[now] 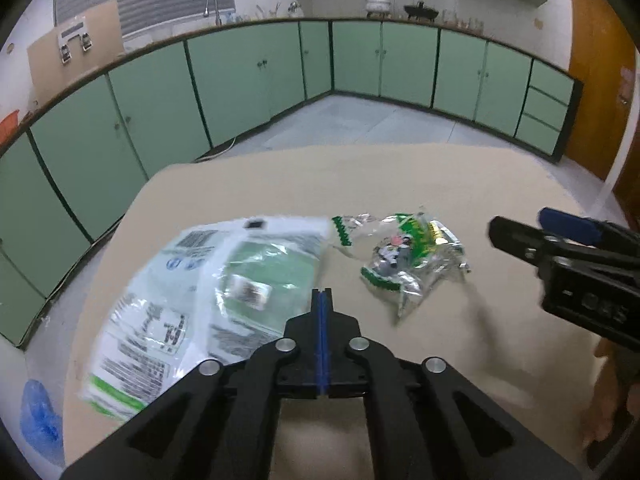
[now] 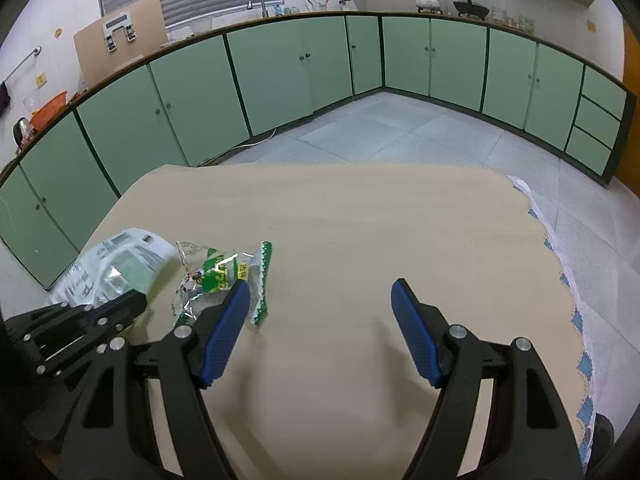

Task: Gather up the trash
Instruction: 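Close the left tool on the large clear-green printed bag, then grasp the small clear green-print wrapper with the right tool while the left tool holds the bag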

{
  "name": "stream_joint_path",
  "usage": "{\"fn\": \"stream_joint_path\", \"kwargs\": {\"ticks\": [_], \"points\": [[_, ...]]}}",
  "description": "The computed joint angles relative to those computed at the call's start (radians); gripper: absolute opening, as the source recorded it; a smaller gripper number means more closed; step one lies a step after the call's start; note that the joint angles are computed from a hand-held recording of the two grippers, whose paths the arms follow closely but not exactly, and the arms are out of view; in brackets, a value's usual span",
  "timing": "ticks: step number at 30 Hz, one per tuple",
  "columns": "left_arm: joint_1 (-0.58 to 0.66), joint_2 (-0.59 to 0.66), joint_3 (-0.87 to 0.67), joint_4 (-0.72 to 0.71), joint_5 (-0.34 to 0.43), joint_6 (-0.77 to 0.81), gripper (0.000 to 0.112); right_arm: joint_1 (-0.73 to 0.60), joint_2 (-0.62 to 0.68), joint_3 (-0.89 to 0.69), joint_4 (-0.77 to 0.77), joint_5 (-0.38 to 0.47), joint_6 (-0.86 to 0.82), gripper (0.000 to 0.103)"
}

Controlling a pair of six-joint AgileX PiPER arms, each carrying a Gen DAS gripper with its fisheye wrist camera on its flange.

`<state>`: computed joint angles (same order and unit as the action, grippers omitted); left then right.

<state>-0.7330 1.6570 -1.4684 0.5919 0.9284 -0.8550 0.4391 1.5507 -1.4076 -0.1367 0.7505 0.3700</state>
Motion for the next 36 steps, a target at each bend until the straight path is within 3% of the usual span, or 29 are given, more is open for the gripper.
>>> {"fn": "stream_joint_path", "kwargs": {"ticks": [5, 7, 9, 10, 11, 18, 22, 30, 32, 33, 34, 35, 36], "points": [[-0.062, -0.144, 0.124, 0.119, -0.018, -0.129, 0.000, 0.030, 0.000, -0.006, -0.008, 0.008, 0.013, 0.071], [-0.080, -0.193, 0.171, 0.165, 0.008, -0.168, 0.001, 0.046, -0.002, -0.008, -0.018, 0.011, 0.021, 0.071], [-0.075, -0.263, 0.237, 0.188, 0.013, -0.205, 0.021, 0.066, 0.002, -0.016, -0.027, 0.013, 0.041, 0.071], [-0.081, -0.293, 0.270, 0.219, 0.028, -0.249, 0.045, 0.075, 0.004, -0.019, -0.032, 0.015, 0.050, 0.071], [-0.084, -0.319, 0.298, 0.240, 0.030, -0.282, 0.058, 0.089, 0.008, -0.024, -0.041, 0.017, 0.066, 0.071], [-0.015, -0.420, 0.396, 0.164, 0.032, -0.274, 0.064, 0.151, 0.021, -0.037, -0.085, 0.032, 0.119, 0.071], [-0.002, -0.418, 0.406, 0.155, 0.045, -0.272, 0.077, 0.165, 0.024, -0.036, -0.106, 0.031, 0.141, 0.071], [0.087, -0.289, 0.340, -0.016, 0.023, -0.116, 0.075, 0.160, 0.009, -0.025, -0.114, 0.030, 0.144, 0.071], [0.084, -0.284, 0.336, -0.036, 0.030, -0.101, 0.044, 0.159, 0.014, -0.033, -0.116, 0.032, 0.144, 0.071], [0.078, -0.282, 0.332, -0.039, 0.033, -0.100, 0.036, 0.158, 0.015, -0.032, -0.114, 0.033, 0.141, 0.071], [0.077, -0.280, 0.329, -0.057, 0.020, -0.078, 0.014, 0.158, 0.018, -0.032, -0.109, 0.035, 0.136, 0.071], [0.064, -0.273, 0.325, -0.059, 0.010, -0.064, 0.000, 0.157, 0.016, -0.028, -0.109, 0.033, 0.136, 0.071], [0.035, -0.257, 0.313, -0.022, 0.032, -0.078, 0.000, 0.157, 0.014, -0.021, -0.111, 0.031, 0.138, 0.071]]}}
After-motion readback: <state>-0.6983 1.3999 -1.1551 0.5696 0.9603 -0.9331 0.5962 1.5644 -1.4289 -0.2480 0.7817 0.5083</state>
